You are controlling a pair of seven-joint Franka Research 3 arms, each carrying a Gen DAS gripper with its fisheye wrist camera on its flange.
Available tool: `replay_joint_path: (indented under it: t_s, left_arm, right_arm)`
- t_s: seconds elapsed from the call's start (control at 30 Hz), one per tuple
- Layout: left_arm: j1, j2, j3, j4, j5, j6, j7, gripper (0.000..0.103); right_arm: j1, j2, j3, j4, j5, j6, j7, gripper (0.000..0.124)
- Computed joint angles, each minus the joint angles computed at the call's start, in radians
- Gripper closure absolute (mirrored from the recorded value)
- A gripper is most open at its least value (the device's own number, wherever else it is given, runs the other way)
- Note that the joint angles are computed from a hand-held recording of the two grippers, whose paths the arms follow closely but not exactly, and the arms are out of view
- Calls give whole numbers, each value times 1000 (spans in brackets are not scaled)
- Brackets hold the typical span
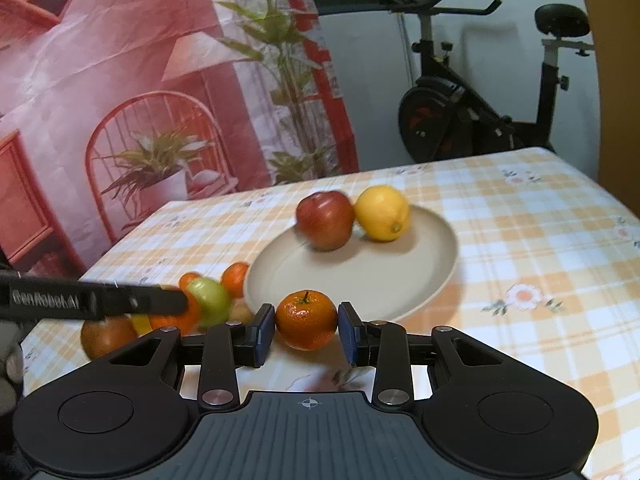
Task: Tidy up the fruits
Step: 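Carry the tangerine in the left gripper over the plate while the right gripper carries its tangerine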
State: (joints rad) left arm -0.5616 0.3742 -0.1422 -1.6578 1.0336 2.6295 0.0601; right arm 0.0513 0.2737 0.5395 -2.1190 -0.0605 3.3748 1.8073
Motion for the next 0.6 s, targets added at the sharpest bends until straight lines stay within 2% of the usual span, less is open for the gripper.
replay_joint_path:
  t_s: [0.13, 0.27, 0.4, 0.6]
  left_arm:
    - [-2, 51, 6, 93, -2, -9, 69, 65]
    - [-15, 138, 15, 222, -54, -45, 195, 65]
    - [-27, 220, 32, 334, -135, -68, 284, 65]
    - [-52, 340, 59, 511, -242, -154, 436, 65]
  right_arm:
    - [75, 9, -92, 35, 37, 3, -31, 92]
    - [159, 41, -198, 102, 83, -17, -104, 92]
    - [199, 94, -256, 185, 126, -57, -179, 92]
    - [287, 185, -363, 297, 192, -69, -264, 92]
